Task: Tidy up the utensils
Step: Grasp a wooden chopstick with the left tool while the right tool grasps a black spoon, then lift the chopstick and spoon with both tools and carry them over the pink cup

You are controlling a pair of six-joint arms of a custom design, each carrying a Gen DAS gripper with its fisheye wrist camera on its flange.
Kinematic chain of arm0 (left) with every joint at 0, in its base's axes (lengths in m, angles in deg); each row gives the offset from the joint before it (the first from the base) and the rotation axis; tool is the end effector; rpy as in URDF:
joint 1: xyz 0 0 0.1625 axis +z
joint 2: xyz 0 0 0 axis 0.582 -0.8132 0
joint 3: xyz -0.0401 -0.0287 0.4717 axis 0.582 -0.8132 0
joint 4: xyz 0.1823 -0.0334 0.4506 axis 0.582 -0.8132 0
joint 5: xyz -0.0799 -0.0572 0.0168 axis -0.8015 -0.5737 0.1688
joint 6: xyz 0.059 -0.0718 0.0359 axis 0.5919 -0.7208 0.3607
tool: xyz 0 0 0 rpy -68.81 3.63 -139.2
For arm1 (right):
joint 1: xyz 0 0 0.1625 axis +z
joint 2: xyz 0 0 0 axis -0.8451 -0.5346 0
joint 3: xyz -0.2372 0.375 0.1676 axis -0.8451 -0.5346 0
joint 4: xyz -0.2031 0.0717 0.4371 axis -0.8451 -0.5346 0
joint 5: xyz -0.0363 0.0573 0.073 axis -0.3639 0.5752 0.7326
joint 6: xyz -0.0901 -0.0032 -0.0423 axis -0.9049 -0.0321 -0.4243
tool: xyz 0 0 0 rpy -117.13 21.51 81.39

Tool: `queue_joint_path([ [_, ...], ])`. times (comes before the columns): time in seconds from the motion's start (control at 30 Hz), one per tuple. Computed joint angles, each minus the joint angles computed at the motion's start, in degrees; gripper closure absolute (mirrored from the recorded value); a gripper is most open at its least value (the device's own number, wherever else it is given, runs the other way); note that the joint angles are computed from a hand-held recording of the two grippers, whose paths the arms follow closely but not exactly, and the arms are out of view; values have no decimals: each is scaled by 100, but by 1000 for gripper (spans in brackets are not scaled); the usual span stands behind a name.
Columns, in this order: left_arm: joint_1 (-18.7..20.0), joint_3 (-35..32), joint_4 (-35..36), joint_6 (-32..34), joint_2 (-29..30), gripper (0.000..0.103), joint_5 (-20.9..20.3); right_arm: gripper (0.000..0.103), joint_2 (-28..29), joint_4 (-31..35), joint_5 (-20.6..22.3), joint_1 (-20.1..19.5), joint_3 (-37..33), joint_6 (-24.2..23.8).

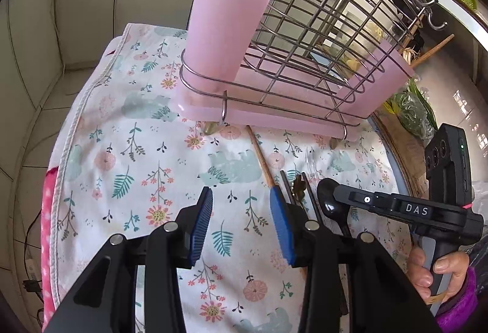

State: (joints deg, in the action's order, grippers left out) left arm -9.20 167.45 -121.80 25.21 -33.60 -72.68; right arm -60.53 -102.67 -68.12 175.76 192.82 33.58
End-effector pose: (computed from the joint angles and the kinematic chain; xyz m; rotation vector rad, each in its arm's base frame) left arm -0.1734 -0.3044 0.2817 0.3209 2.6213 -0.7508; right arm 0.2833 -0.3085 0.1509 0.1036 -2.9463 0.5927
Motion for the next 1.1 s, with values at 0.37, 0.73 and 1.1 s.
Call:
queue_joint_path([
  [0.37,984,-700,-777,350,1463,76,-896,100,-869,-403,78,-443,512,-27],
  [0.73,1154,-1071,-436,-10,2337,96,-634,101,-1633,-339,349,-844,799,-124],
  [1.1,729,-1124,640,96,1747,98,-395,100,-1637,-60,-314,-766,717,59],
])
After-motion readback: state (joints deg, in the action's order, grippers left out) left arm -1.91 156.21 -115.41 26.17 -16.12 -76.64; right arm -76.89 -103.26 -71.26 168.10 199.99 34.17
